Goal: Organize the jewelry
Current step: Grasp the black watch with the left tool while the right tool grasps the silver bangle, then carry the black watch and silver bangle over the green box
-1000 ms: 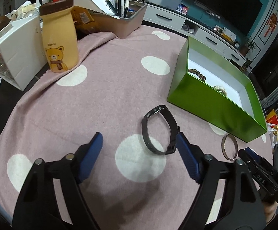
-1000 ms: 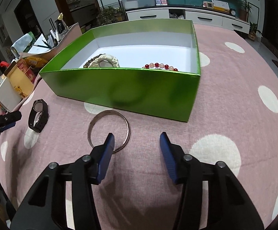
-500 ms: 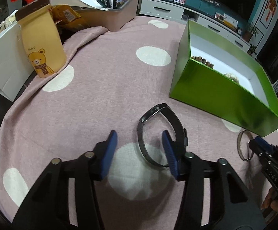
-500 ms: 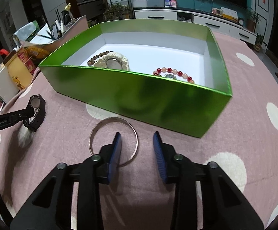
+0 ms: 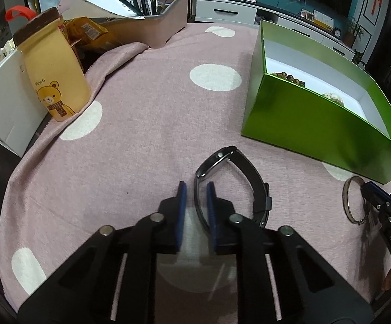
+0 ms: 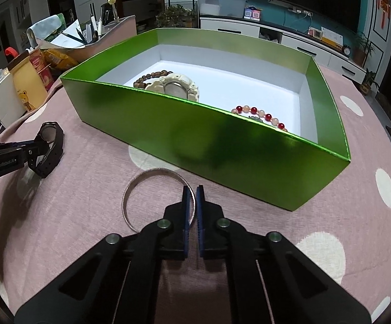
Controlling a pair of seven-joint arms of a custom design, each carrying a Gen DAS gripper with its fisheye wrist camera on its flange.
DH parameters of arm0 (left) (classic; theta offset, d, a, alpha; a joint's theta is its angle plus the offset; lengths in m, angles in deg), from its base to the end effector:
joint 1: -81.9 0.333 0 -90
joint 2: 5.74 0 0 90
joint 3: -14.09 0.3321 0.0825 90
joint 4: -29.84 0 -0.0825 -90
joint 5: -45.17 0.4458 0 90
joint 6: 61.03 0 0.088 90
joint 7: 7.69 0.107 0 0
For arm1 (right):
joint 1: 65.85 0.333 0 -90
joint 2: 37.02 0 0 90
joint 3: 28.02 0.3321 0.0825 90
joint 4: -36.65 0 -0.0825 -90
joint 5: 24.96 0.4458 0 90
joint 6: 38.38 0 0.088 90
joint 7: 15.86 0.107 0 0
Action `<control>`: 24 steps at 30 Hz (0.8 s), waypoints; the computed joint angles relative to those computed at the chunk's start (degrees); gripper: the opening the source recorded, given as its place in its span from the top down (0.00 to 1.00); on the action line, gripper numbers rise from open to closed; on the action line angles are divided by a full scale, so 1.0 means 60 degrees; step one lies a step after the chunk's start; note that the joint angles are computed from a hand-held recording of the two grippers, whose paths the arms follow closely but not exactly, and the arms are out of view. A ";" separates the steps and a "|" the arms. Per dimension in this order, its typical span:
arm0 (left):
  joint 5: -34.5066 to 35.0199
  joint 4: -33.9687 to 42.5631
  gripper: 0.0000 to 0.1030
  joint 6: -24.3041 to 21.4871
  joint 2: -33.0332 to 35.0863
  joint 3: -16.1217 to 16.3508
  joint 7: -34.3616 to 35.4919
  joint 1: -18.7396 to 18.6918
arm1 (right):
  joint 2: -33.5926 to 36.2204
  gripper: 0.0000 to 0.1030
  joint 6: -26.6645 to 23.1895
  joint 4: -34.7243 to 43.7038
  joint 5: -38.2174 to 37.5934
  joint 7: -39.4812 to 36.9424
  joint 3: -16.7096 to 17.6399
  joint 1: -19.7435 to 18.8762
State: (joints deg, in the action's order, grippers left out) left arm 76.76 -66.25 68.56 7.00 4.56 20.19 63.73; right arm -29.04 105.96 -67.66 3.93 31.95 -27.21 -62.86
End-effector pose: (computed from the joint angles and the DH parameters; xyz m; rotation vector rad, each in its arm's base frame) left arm 0.6510 -0.3156 0.5093 -2.1606 1.5366 -0.4875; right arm 0.7013 0.0417 0.5126 -2.1432 1.3113 -0.4127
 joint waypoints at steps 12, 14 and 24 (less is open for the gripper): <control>0.0126 -0.0297 0.97 0.0136 -0.0332 -0.0079 -0.0089 -0.0030 | -0.0536 0.97 -0.0056 -0.0494 0.0499 -0.0309 -0.0105 -0.0020; 0.0171 -0.0325 0.97 0.0145 -0.0411 -0.0117 -0.0096 -0.0044 | -0.0663 0.97 -0.0061 -0.0590 0.0620 -0.0368 -0.0148 -0.0023; 0.0496 -0.0303 0.97 0.0099 -0.0698 -0.0314 -0.0094 -0.0199 | -0.1291 0.97 0.0014 -0.0980 0.1294 -0.0820 -0.0395 0.0016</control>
State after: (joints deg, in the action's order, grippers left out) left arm 79.73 -68.07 69.15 2.81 2.68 19.63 62.54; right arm -36.78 106.04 -73.55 11.70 27.02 -29.58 -62.76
